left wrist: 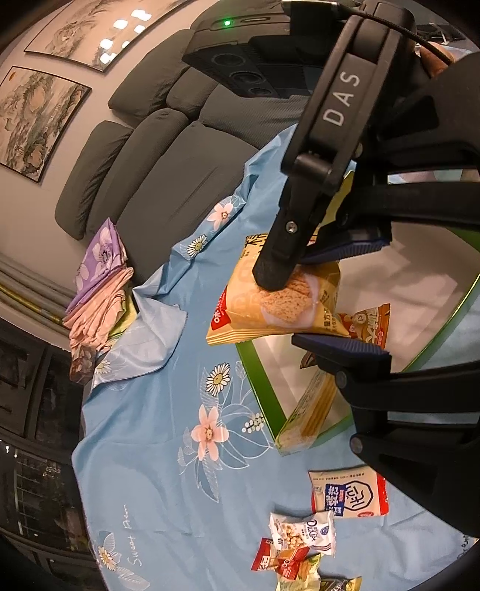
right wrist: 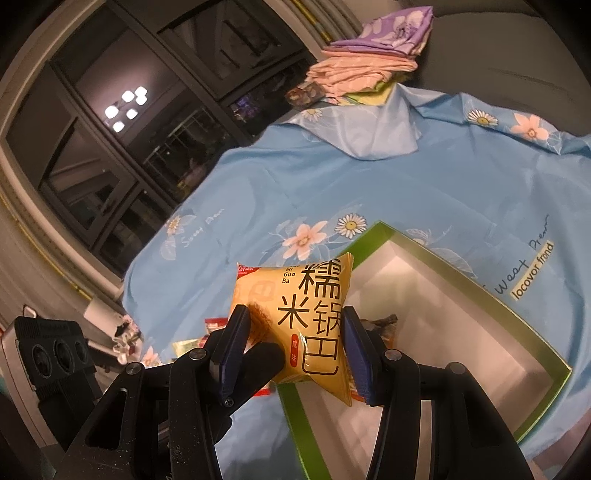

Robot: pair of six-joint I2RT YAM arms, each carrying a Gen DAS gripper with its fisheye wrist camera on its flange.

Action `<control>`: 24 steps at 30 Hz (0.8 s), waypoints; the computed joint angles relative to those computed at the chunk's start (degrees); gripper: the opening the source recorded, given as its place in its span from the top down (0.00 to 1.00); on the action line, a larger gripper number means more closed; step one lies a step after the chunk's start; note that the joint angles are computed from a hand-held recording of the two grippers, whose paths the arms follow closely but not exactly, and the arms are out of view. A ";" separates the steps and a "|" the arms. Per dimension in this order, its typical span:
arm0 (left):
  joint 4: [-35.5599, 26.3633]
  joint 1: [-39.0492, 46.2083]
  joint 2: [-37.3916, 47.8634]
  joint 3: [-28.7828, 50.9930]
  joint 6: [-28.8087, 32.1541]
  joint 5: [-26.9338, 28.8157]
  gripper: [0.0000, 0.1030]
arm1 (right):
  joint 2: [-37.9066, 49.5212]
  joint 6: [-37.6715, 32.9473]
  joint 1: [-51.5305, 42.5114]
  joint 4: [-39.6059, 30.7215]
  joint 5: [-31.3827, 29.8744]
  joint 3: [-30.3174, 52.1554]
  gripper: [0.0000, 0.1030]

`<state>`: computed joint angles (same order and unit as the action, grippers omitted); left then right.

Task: Organize snacks
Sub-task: 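Lower the yellow rice-crust bag into the box with the right gripper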

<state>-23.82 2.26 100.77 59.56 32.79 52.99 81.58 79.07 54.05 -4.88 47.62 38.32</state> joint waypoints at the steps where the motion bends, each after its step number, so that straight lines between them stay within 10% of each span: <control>1: 0.04 -0.19 0.27 0.11 -0.05 -0.13 0.64 | 0.07 0.34 -0.18 -0.17 -0.16 -0.03 0.48; 24: -6.13 -3.41 10.28 9.73 1.93 -6.30 0.64 | 2.34 -2.32 -8.99 6.00 -13.01 -2.87 0.48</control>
<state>-29.95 -1.15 111.05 69.29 34.72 46.68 83.92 76.75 45.06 1.12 34.61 35.45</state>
